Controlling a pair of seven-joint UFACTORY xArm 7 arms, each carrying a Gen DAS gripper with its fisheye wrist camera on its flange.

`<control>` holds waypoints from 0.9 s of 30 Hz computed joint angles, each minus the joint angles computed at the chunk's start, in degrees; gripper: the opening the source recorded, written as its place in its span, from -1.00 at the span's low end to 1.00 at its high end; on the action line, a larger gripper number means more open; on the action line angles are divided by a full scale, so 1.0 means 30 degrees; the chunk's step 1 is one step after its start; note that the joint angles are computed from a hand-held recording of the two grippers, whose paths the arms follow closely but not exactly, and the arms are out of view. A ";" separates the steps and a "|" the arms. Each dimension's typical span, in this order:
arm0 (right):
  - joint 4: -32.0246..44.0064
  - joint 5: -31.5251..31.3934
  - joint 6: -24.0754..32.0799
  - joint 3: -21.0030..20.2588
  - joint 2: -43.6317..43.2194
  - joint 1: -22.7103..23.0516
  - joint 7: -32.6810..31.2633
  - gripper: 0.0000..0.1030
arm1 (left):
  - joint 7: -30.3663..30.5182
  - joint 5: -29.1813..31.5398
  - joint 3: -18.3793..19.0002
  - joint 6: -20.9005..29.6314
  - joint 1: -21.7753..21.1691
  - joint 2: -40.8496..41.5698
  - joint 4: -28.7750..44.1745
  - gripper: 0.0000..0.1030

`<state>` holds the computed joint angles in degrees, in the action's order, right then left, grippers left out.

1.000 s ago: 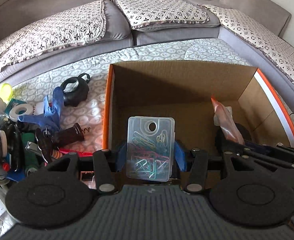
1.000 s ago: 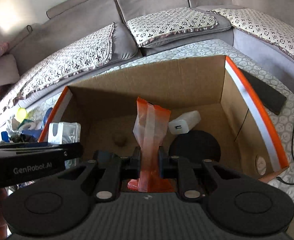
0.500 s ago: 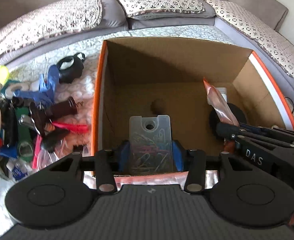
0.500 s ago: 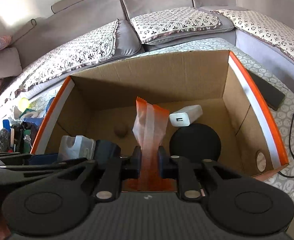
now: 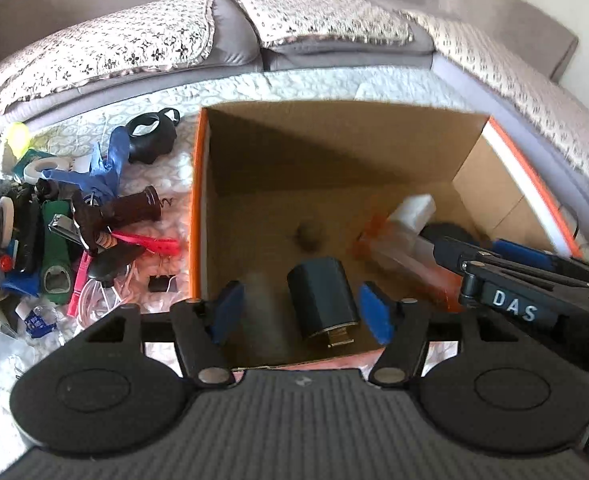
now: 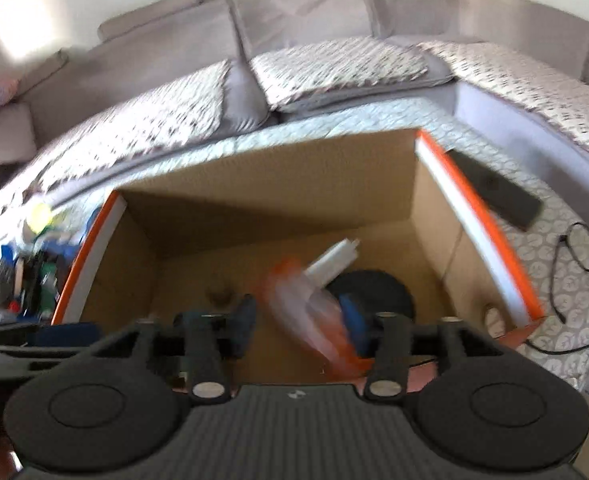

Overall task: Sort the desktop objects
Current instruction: 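Lower the paper clip box into the box with the left gripper while the right releases the orange bag, then open the left gripper and withdraw both grippers from the box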

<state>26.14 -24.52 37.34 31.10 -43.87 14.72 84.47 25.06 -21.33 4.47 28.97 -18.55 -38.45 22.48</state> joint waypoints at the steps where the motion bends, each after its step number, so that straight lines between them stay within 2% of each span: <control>1: -0.0138 -0.0103 -0.0052 0.0164 -0.0313 -0.0120 0.0345 0.30 | 0.0112 -0.0387 0.0389 0.0156 -0.0241 -0.0028 0.0110 0.40; 2: -0.0251 -0.0183 -0.0005 0.0325 -0.0649 -0.0238 0.0674 0.33 | -0.0151 -0.0579 0.0357 0.0097 -0.0143 -0.0143 0.0105 0.66; 6: -0.0938 -0.0317 -0.0394 0.0872 -0.2494 -0.0709 0.2424 0.69 | -0.0048 -0.2513 0.1723 0.0655 -0.0785 -0.0530 0.0384 1.00; 7: -0.1037 -0.0244 -0.0492 0.1044 -0.2929 -0.0804 0.2895 0.83 | -0.0002 -0.3113 0.2058 0.0905 -0.0923 -0.0650 0.0492 1.00; 9: -0.1285 -0.0325 -0.0837 0.1453 -0.3863 -0.1068 0.3654 0.85 | 0.0460 -0.3977 0.2728 0.1889 -0.1062 -0.0832 0.0884 1.00; 11: -0.1145 -0.0340 -0.0685 0.1965 -0.4420 -0.1353 0.4110 0.89 | 0.0601 -0.4421 0.2575 0.2612 -0.0832 -0.1144 0.1096 1.00; 12: -0.1130 -0.0366 -0.0637 0.2169 -0.4769 -0.1467 0.4333 0.99 | 0.0865 -0.4671 0.2689 0.2950 -0.0786 -0.1270 0.1198 1.00; 16: -0.0896 -0.0335 -0.0577 0.2525 -0.5479 -0.1516 0.4400 1.00 | 0.1137 -0.4847 0.2280 0.3519 -0.0072 -0.2206 0.1188 1.00; 20: -0.0583 -0.0117 -0.0995 0.2888 -0.6038 -0.1560 0.4558 1.00 | 0.1560 -0.4390 0.2612 0.4546 0.0903 -0.3233 0.1089 1.00; 24: 0.0118 0.0252 -0.1241 0.3431 -0.5743 -0.1372 0.4124 1.00 | 0.1892 -0.3314 0.2674 0.4642 0.2431 -0.4446 0.0361 1.00; 27: 0.1218 0.0315 -0.1077 0.4407 -0.4900 -0.1503 0.3599 1.00 | 0.2392 -0.2205 0.2926 0.4335 0.3730 -0.5641 -0.0523 1.00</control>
<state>29.80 -23.58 34.11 44.32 -58.57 10.22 95.27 32.24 -27.94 13.24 41.97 -7.36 -55.38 20.92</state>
